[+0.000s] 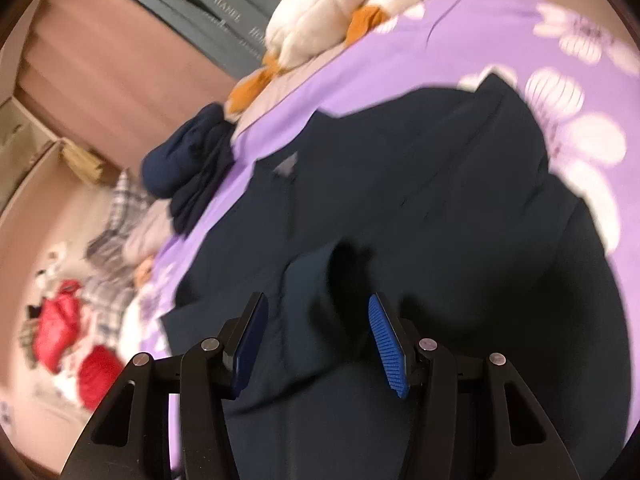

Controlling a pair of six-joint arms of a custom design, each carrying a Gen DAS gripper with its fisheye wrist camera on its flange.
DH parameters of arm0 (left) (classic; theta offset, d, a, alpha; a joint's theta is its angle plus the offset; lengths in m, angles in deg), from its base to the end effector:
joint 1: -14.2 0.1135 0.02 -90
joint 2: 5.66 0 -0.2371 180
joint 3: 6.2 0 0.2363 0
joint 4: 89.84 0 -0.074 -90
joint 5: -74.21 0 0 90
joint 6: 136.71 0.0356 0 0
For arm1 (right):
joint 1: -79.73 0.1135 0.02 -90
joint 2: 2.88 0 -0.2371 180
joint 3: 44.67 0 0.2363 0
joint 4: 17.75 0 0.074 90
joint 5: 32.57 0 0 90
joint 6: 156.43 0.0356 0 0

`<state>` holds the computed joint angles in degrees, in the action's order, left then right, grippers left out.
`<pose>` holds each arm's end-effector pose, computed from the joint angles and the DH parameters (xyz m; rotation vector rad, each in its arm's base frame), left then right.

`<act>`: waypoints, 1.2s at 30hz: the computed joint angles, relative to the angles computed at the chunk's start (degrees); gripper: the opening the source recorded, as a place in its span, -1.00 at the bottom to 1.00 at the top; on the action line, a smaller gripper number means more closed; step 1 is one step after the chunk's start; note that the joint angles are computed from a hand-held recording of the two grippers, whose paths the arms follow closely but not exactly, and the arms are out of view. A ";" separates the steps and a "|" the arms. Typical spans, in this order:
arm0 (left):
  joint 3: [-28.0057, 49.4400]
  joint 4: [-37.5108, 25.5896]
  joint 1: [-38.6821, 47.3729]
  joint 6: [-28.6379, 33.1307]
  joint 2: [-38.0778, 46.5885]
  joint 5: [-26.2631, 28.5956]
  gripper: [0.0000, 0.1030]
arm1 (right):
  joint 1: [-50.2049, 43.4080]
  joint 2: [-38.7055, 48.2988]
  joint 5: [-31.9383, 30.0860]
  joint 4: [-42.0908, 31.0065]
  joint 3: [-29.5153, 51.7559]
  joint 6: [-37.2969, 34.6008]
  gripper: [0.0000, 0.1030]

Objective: Fold large clothes

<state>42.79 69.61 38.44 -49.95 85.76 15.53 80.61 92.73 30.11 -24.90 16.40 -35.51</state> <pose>0.2335 0.0848 0.0981 -0.4344 2.4925 -0.5853 0.3164 0.0212 0.1452 0.3580 2.3127 0.8296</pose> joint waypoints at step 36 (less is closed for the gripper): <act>-0.06 -0.76 -2.24 0.06 -0.15 -1.83 0.94 | 3.64 14.35 2.96 15.01 1.98 12.74 -0.78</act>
<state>42.73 68.86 36.19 -49.89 85.61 13.70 84.24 107.08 33.07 -9.89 18.38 -22.76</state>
